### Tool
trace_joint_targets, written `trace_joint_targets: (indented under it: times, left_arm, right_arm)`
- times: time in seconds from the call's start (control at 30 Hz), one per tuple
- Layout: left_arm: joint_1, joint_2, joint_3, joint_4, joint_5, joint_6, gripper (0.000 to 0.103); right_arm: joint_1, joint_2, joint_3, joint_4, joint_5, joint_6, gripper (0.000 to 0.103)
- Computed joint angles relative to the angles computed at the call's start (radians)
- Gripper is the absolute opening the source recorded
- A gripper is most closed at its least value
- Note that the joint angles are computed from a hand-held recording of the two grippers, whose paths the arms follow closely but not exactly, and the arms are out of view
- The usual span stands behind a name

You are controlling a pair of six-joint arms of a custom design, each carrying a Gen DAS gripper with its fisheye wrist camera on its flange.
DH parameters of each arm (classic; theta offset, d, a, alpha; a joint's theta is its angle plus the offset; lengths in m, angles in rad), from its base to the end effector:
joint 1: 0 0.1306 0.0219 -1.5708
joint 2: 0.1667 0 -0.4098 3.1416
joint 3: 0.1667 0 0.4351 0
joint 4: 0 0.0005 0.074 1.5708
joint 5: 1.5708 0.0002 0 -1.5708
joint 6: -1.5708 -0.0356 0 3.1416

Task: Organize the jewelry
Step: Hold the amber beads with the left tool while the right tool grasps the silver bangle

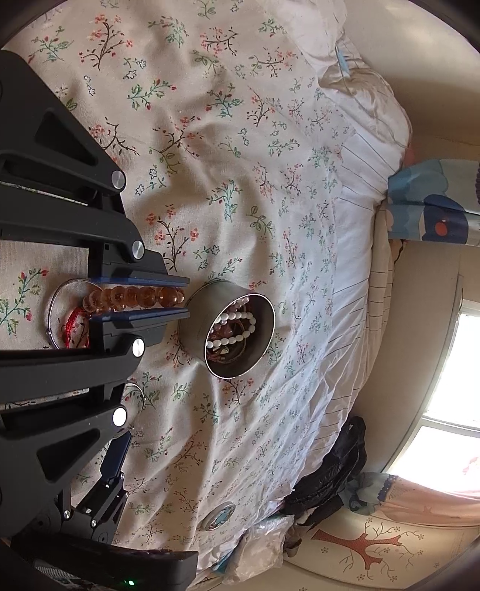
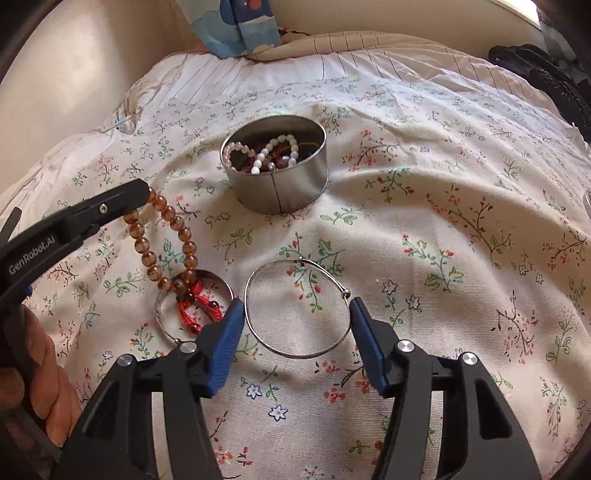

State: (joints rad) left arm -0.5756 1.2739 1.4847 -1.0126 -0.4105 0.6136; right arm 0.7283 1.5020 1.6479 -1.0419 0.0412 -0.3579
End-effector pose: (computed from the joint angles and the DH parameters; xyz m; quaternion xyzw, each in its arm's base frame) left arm 0.4002 -0.2434 0.5512 -0.0937 0.9059 -0.0492 0.4100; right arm 0.4198 0.3718 0.5160 -0.1670 0.9285 0.1544 0.2934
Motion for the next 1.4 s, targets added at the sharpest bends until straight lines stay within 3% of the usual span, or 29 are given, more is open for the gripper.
trace_joint_targets:
  times: [0.33,0.53,0.6,0.73,0.77,0.83,0.87,0.93,1.13,1.23,1.33,1.37,1.4]
  left_arm:
    - [-0.018,-0.010,0.007,0.022,-0.024,-0.021,0.011]
    - [-0.023,-0.017,0.008,0.021,-0.027,-0.012,0.011]
    - [-0.023,-0.017,0.009,0.022,-0.025,-0.009,0.011]
    - [-0.030,-0.018,0.009,0.022,-0.029,-0.010,0.011]
    - [-0.030,-0.018,0.010,0.022,-0.028,-0.011,0.011]
    - [-0.030,-0.017,0.010,0.021,-0.028,-0.013,0.011]
    - [-0.030,-0.017,0.009,0.022,-0.027,-0.013,0.011]
    - [-0.030,-0.017,0.009,0.023,-0.027,-0.012,0.011]
    - [-0.010,-0.011,0.011,0.007,0.012,0.000,0.011]
    - [0.016,0.037,0.037,-0.084,0.102,0.009,0.011]
    - [0.027,0.094,0.067,-0.169,0.110,0.000,0.012]
    - [0.028,0.104,0.072,-0.179,0.098,-0.002,0.015]
    - [0.031,0.113,0.077,-0.190,0.092,0.000,0.025]
  right_arm:
    - [-0.002,-0.045,-0.033,0.083,-0.037,-0.019,0.058]
    - [-0.001,-0.081,-0.062,0.140,-0.008,-0.035,0.058]
    - [-0.004,-0.075,-0.056,0.119,0.007,-0.046,0.058]
    - [-0.009,0.004,0.007,-0.016,0.017,-0.033,0.057]
    - [-0.008,0.023,0.019,-0.042,0.022,-0.023,0.056]
    - [-0.008,0.067,0.050,-0.104,0.007,0.000,0.029]
    - [-0.006,0.074,0.055,-0.111,0.007,0.011,0.026]
    - [-0.005,0.058,0.043,-0.093,0.008,0.018,0.008]
    - [-0.019,-0.003,-0.012,-0.005,0.019,-0.026,0.005]
    - [-0.021,-0.014,-0.016,0.014,0.032,-0.033,0.005]
    - [-0.026,-0.018,-0.019,0.021,0.022,-0.042,0.005]
    - [-0.029,-0.015,-0.015,0.020,0.016,-0.044,0.005]
    - [-0.030,-0.014,-0.014,0.021,0.013,-0.046,0.005]
